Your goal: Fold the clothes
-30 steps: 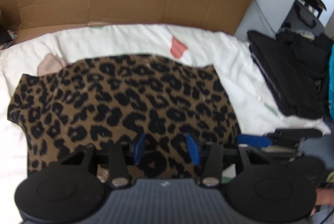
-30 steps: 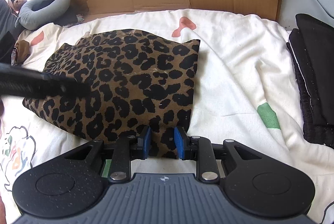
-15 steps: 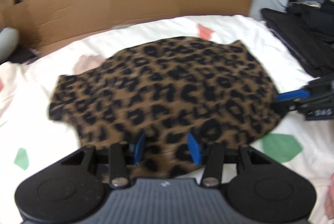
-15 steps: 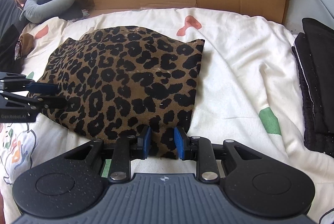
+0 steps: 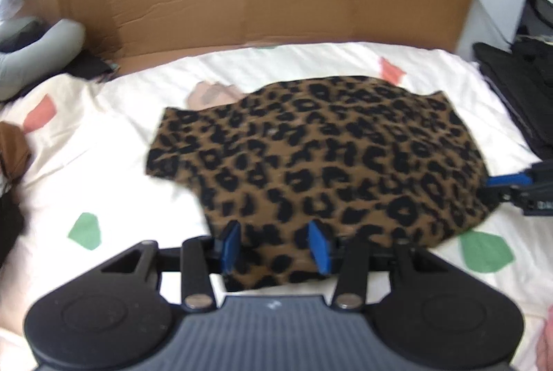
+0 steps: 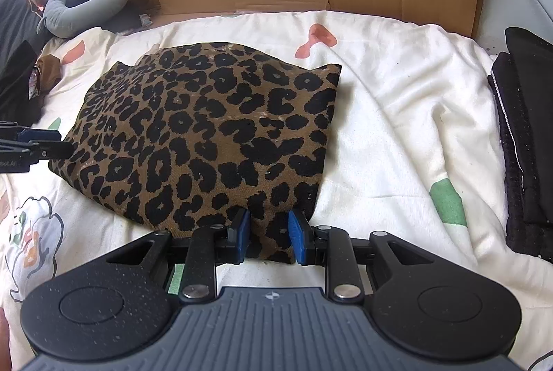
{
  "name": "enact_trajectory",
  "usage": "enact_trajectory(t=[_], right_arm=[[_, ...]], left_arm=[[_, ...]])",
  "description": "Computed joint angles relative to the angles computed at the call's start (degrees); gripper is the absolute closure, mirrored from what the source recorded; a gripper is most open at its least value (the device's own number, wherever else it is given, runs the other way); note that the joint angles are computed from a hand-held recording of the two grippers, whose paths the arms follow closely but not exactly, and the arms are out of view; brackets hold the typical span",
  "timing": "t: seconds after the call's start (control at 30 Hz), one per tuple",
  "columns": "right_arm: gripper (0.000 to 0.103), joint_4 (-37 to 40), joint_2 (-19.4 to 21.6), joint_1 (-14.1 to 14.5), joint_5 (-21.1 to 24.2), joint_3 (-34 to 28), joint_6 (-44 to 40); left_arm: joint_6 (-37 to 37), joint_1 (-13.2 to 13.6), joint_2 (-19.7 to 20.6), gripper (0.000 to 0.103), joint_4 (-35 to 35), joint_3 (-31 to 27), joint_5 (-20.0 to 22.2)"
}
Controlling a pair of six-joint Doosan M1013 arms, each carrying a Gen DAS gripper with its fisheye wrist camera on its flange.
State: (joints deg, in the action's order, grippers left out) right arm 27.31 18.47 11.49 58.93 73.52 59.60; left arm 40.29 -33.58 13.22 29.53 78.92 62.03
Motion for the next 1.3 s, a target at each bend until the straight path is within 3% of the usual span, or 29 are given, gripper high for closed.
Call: enact_trajectory(t=[0.33, 0.8, 0.93, 1.13, 1.3], right_arm=[[0.072, -0.2, -0.2, 0.1, -0.5, 0.4, -0.2], [0.071, -0.5, 0.2, 0.1, 0.3, -0.4, -0.7], [0.072, -0.9, 0.4, 0.1, 0.9, -1.0, 0.3], [0.071, 0.0, 0.8, -0.7, 3.6, -3.0, 5.9], [0.071, 3.0, 0.4, -2.0, 5.7, -3.1, 8.6]], left_arm=[[5.0, -2.0, 2.3, 0.056, -2.7, -1.1, -4.2], [3.1, -1.1, 1.0, 0.056, 0.5, 1.8, 0.5], [2.1, -0.8, 0.2, 0.056, 1.6, 2.0, 4.3], [0.0, 0.3, -1.3, 0.066, 0.2, 2.6, 8.9], [-3.0, 0.8, -2.5, 0.066, 0.4, 3.0, 8.4]])
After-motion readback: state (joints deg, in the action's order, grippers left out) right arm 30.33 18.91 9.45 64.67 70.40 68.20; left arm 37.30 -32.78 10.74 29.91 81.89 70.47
